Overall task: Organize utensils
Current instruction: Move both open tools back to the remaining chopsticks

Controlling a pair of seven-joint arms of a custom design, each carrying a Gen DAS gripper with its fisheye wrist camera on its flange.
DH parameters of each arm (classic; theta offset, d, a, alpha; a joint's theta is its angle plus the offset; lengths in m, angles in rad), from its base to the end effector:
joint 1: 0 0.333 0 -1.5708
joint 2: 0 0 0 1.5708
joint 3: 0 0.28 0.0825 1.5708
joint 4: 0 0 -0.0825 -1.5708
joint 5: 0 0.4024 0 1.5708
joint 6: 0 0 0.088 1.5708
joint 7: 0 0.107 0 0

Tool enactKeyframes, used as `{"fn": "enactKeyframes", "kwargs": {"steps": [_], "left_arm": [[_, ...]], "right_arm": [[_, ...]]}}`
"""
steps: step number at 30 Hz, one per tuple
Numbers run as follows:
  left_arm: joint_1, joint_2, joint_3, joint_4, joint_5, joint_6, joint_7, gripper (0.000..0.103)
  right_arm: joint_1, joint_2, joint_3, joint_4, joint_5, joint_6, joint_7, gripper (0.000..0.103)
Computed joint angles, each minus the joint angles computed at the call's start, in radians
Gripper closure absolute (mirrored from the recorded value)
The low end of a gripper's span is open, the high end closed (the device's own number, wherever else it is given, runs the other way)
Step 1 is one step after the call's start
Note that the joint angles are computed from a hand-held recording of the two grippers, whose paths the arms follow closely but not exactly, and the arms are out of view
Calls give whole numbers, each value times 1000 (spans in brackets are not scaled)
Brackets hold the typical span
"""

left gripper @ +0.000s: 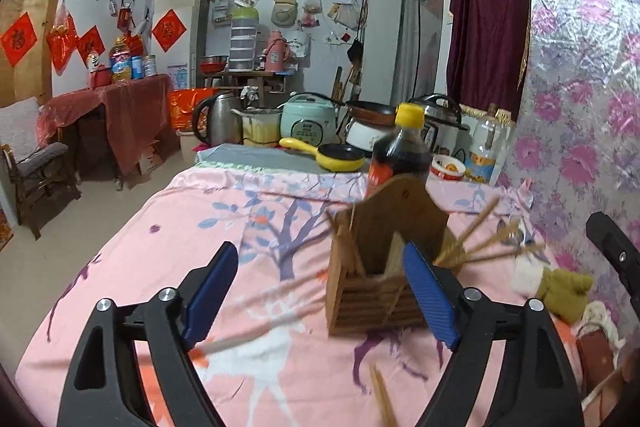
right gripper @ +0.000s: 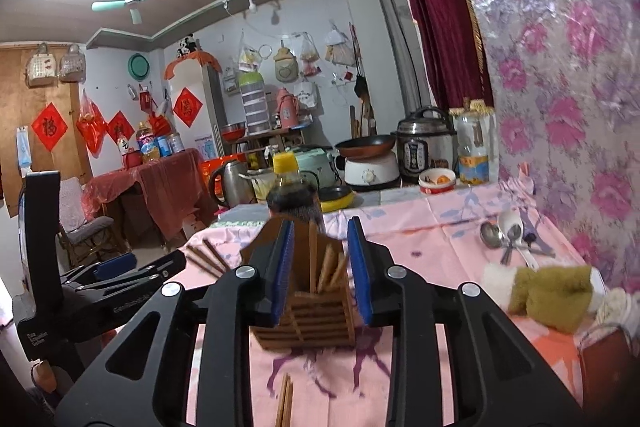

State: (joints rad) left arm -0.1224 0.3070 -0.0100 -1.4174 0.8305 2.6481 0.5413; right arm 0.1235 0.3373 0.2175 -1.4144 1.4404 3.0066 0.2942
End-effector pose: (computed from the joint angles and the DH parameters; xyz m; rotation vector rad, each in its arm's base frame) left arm 0.7019 -0.1123 0.5921 -1.7595 1.2371 -0.8404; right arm 0.6885 0.1410 0.5662 -1.3956 1.1201 -0.6037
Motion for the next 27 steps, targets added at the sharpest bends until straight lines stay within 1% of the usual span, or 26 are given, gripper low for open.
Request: {"fn": "enactKeyframes", "kwargs": {"steps": [1, 3, 6, 7, 9, 11, 12, 14, 16, 17, 22, 24, 27], "left_arm": [[-4, -26, 2, -38, 11, 1, -16, 15], [-5, -84, -2, -125, 36, 6, -49, 14], [3, -163, -21, -247, 77, -8, -102, 11], [10, -190, -32, -293, 77, -12, -114, 9], [25, -236, -52, -372, 78, -16, -142, 8], [43, -284, -72, -471, 39, 2, -148, 6], [53, -304, -79, -519, 10, 16, -137, 6], [67, -333, -94, -601, -49, 31, -110, 6], [77, -348, -104, -664, -111, 46, -63, 6], [80, -349, -110, -676, -116, 39, -53, 6], [83, -327, -126, -669, -122, -6, -31, 6], [83, -312, -123, -665, -149, -9, -12, 6], [78, -301, -124, -655, -100, -35, -44, 6]], "right_arm": [[-11, -28, 7, -39, 35, -4, -28, 72], [-14, -65, -1, -87, 85, -16, -64, 71], [-4, -135, -28, -179, 169, -43, -121, 64], [2, -166, -40, -224, 182, -59, -126, 61], [19, -207, -64, -292, 194, -79, -139, 58], [43, -251, -86, -376, 182, -87, -144, 53], [56, -266, -98, -413, 164, -91, -141, 51], [80, -285, -113, -474, 117, -84, -131, 51], [99, -284, -124, -519, 17, -72, -69, 50], [106, -283, -126, -532, -16, -70, -46, 50], [114, -256, -136, -588, -207, -73, 71, 50], [106, -250, -138, -593, -263, -103, 112, 50], [97, -249, -135, -598, -297, -127, 139, 50]]}}
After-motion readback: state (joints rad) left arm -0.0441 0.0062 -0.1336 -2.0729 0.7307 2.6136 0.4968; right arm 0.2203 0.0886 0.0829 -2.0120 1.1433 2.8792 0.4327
